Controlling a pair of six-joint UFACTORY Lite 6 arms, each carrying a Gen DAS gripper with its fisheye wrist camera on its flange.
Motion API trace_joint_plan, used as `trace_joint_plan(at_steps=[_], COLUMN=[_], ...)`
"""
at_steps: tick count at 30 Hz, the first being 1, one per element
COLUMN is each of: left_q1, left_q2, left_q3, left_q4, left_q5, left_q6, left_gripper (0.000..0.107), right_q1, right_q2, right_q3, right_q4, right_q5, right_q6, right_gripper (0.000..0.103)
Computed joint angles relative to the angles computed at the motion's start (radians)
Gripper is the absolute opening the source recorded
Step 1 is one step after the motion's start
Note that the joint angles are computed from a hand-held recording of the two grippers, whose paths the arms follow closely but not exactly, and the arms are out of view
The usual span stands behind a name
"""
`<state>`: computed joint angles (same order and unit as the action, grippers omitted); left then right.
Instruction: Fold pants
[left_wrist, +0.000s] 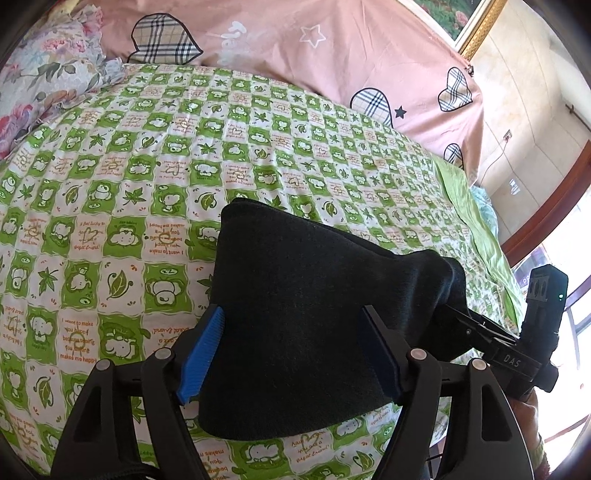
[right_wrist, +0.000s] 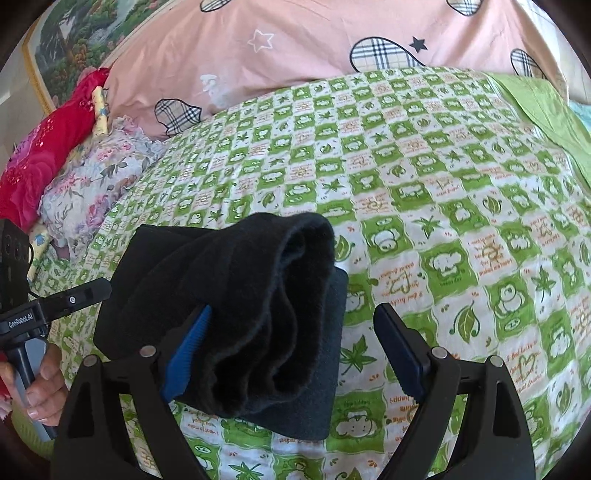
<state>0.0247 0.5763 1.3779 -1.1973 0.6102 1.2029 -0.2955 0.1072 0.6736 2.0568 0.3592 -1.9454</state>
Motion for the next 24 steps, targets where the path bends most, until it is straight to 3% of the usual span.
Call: trace_joint_plan(at_steps=[7,24], left_q1=[-0.010,0.008], left_q2=[0.045,0.174], left_q3=[0.028,0.100], left_q4=[0.028,0.017], left_q5=[-0.030,0.007], left_q6=[-0.022,-0.034], left_gripper=[0.078,0.080], right_q1=[-0.035,-0.105], right_q2=[0.039,0.127], right_q3=[-0.016,-0.025], right_q4=[0.024,-0.023], right_q5=[0.046,0.199], right_q6=[-0.026,-0.019], right_gripper=[0.088,0.083])
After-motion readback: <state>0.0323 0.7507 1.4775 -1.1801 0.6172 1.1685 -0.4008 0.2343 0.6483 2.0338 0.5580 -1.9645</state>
